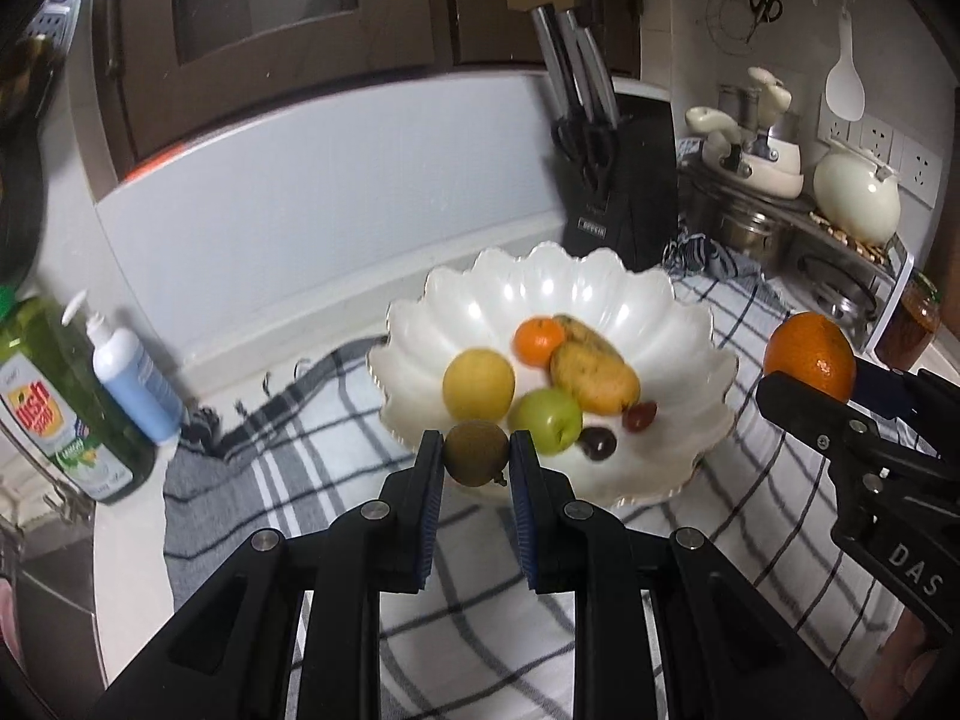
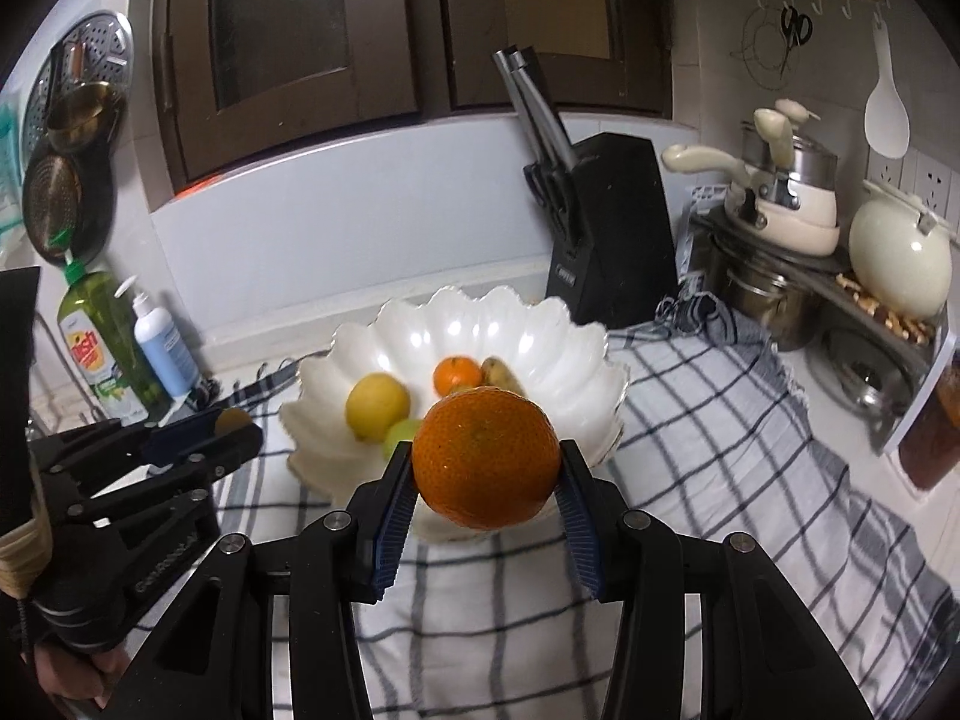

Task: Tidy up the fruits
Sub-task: 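Carry the small brown fruit and the orange up over the white bowl, then open the left gripper to drop the small fruit while the right holds the orange, then open the right gripper to drop the orange into the bowl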

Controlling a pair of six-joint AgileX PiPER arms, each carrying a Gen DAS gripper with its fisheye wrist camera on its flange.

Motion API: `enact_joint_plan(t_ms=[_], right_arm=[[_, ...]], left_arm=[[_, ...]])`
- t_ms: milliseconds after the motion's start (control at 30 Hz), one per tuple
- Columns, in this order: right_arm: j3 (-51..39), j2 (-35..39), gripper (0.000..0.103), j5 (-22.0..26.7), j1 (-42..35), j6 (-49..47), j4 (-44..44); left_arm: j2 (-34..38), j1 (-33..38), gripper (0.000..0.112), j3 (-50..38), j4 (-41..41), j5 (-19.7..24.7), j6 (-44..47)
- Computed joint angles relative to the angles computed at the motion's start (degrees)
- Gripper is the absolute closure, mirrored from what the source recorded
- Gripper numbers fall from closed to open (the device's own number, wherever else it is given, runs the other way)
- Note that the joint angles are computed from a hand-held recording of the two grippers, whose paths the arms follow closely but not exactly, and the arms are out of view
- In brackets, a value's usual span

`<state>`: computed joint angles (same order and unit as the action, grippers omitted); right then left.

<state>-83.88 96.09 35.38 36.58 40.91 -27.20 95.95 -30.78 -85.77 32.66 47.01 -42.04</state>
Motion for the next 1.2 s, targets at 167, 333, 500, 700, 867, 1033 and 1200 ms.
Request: enact_joint_plan(t_ms=[167, 333, 500, 700, 867, 1033, 1200], right_arm=[[-4.3, 2.5, 0.056, 0.6, -2.6, -6.6, 4.9], [-9.3, 6.3, 0.056, 1.9, -4.8, -13.7, 10.5], [-13.9, 10.6, 0.056, 3.0, -6.0, -17.1, 12.3], [-18.3, 15.5, 0.056, 4.5, -7.3, -21.3, 16.1], [-19.9, 17.9, 0.056, 5.1, -8.2, -25.2, 20.9], [-20.4, 18.7, 0.055, 5.5, -8.4, -25.4, 21.3], [-19.9, 18.2, 0.054, 5.6, -8.0, -24.1, 19.9]], left_arm=[[3.5, 0.8, 0.089, -5.5, -1.2, 1.2, 1.9], [6.6, 1.8, 0.089, -8.5, -1.8, 1.1, 2.5], [10.3, 3.4, 0.089, -11.7, -3.4, 0.5, 4.2], [13.8, 5.0, 0.089, -14.0, -5.3, 0.6, 5.9], [14.8, 5.6, 0.089, -14.1, -6.7, 0.8, 6.7], [14.6, 5.5, 0.071, -13.3, -5.4, 1.2, 5.5], [13.0, 4.9, 0.059, -11.4, -2.1, 1.4, 2.9]])
